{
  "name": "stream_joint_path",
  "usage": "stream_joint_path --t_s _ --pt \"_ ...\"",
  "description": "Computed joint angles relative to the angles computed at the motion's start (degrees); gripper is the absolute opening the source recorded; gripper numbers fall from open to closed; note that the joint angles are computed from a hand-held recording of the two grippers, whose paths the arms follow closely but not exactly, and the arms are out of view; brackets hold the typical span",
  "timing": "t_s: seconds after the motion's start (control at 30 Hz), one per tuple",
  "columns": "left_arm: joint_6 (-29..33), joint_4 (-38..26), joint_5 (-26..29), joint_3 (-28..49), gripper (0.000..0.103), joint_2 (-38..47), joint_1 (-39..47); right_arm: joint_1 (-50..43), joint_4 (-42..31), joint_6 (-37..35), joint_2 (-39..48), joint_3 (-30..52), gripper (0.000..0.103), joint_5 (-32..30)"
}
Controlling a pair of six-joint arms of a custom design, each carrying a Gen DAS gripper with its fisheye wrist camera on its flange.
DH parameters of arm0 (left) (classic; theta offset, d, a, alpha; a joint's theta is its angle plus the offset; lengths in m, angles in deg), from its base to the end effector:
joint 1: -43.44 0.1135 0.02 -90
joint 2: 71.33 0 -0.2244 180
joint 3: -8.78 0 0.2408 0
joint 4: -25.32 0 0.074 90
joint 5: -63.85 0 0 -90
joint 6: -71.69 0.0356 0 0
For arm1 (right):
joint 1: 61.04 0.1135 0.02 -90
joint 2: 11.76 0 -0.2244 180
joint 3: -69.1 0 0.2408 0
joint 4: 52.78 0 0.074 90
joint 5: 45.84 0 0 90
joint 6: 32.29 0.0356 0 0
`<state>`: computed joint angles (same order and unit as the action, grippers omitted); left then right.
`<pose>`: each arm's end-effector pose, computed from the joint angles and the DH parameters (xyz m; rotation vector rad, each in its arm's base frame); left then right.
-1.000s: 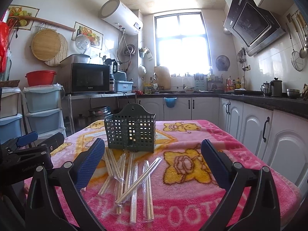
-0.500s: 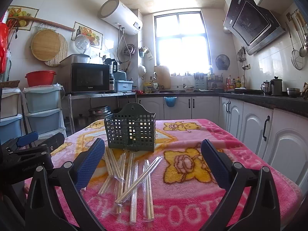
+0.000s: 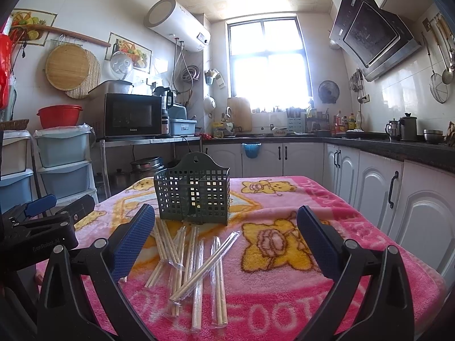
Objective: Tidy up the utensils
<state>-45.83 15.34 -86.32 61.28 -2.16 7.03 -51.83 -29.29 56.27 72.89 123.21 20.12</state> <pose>0.2218 -0.1252 0.2130 -0.4739 1.7412 0.2801 0.3058 0.0643 0.2015 -0.4692 1.6379 0.4560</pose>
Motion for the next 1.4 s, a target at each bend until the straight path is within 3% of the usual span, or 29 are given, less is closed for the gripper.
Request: stream_joint_path --t_s 0.5,0.8,0.97,1.17,1.4 --pt "0.1 -1.2 3.4 0.8 0.093 -2.6 5.9 2.2 -5.1 -3.4 1.7 6.6 0.097 0.3" --pt "0.4 -7.7 13.5 7.9 0.093 -0.2 13.7 2.9 -13.9 -6.3 6.4 16.7 0.097 -0.3" --pt "1.4 -10.5 18.2 13.2 0.093 4.8 16.3 2.4 -16.0 -5.5 10.4 22.0 0.097 1.0" --pt "1.2 -12.4 28.9 18.8 0.093 9.5 21.2 1.0 -20.2 -3.0 15.8 29.8 0.097 0.6" --pt "2.9 -16.9 34.1 27.9 0.093 18.0 25.3 1.6 -29.0 -6.0 23.1 41.5 0.097 3.9"
